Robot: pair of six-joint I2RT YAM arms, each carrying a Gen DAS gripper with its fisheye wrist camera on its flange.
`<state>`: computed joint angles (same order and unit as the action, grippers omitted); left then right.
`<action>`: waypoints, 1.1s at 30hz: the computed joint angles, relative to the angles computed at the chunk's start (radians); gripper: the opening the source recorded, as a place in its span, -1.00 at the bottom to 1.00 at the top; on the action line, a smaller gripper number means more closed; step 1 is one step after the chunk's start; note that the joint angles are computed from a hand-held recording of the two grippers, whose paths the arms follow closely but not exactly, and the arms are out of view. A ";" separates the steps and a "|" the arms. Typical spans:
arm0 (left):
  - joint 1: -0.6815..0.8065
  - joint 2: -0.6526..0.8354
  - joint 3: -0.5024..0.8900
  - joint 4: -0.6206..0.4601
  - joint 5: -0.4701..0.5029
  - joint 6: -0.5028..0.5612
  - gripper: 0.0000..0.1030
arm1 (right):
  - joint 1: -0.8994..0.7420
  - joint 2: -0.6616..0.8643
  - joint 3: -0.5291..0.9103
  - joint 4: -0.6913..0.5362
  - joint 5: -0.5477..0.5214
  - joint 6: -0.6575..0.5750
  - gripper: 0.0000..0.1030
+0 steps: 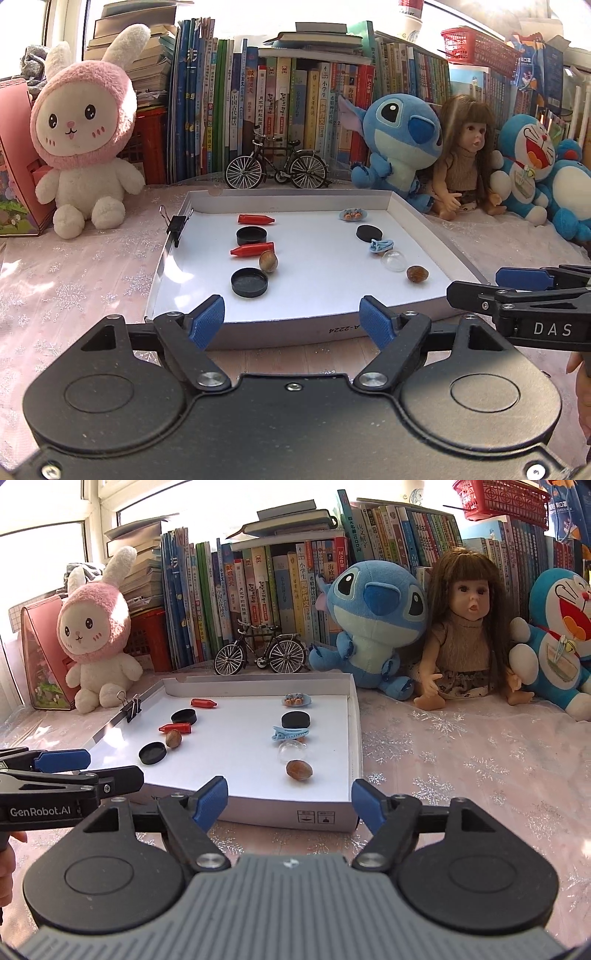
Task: Organize rigid objects
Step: 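Withdraw both tools toward the black puck and black binder clip on the table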
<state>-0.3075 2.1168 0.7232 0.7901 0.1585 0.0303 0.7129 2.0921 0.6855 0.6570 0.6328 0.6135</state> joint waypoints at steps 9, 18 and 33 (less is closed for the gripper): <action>-0.003 -0.018 -0.113 0.066 0.032 0.005 0.55 | 0.071 -0.017 -0.083 0.044 0.077 0.025 0.69; -0.012 -0.016 -0.201 0.136 0.043 0.012 0.55 | 0.149 -0.037 -0.156 0.045 0.177 0.085 0.71; -0.055 0.037 -0.328 0.297 0.041 0.020 0.56 | 0.285 0.075 -0.127 -0.082 0.300 0.328 0.73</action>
<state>-0.3624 2.1538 0.3953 1.0867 0.1993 0.0499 0.9974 2.1666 0.5589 0.5753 0.9328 0.9417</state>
